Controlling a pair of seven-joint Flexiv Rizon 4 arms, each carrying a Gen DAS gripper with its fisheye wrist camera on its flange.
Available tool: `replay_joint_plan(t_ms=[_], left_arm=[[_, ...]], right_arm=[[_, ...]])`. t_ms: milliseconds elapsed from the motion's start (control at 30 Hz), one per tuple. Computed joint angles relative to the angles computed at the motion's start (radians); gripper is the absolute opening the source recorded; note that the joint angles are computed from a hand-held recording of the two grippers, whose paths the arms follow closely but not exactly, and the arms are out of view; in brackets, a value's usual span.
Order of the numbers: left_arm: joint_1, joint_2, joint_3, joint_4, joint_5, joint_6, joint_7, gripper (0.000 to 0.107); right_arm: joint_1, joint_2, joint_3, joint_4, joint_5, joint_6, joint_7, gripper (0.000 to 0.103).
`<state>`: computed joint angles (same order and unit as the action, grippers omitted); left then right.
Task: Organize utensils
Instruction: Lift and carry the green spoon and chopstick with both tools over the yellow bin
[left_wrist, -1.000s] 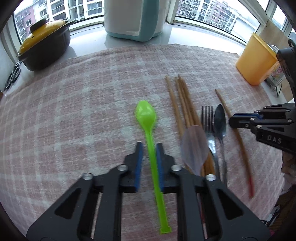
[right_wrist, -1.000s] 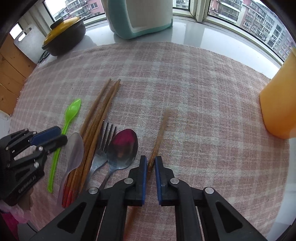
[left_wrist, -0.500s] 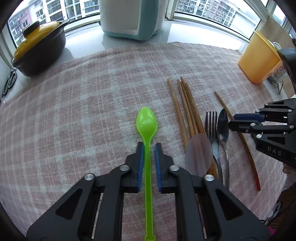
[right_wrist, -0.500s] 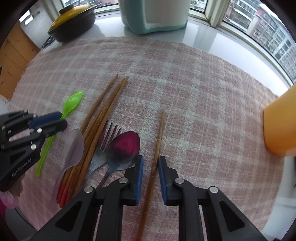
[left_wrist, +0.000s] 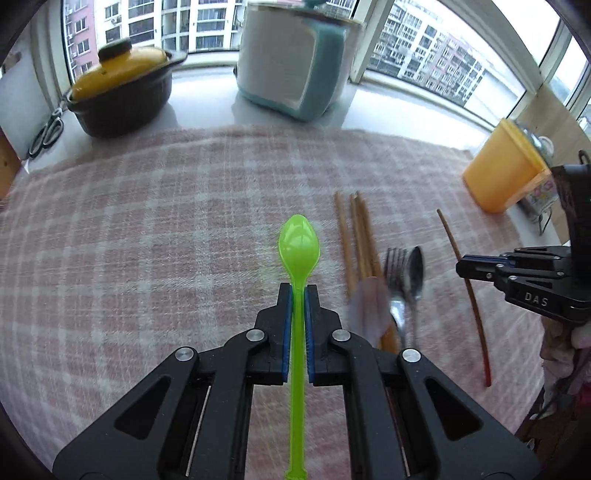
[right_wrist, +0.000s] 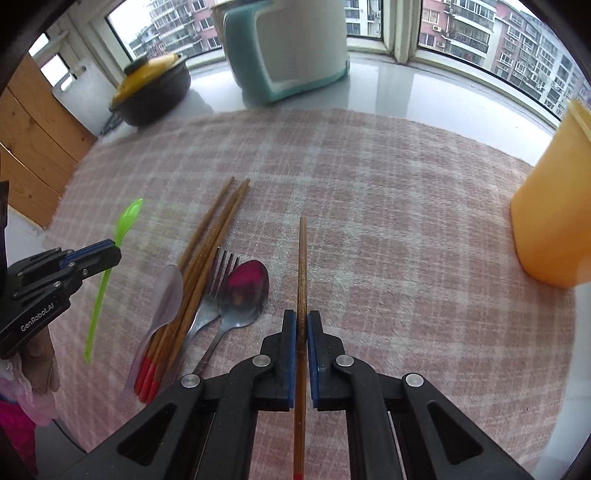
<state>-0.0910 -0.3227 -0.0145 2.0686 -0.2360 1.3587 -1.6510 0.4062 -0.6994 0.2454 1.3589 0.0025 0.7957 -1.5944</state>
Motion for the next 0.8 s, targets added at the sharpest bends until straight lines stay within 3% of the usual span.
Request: replay_joint_plan(t_ms=[300,800], left_arm=[[-0.053,0.066,0.014,0.003,0.052,0.033,-0.072,0.004],[-0.138,-0.024,-0.002,-0.177,0.11,0.058,-0.185,0.004]], right_arm=[[-0.063,0.099,0.043,0.085,0.087,0.076,-0.082,0.003],[-0.165,0.159,0.056,0.071,0.216,0.117,-0.208,0.003]])
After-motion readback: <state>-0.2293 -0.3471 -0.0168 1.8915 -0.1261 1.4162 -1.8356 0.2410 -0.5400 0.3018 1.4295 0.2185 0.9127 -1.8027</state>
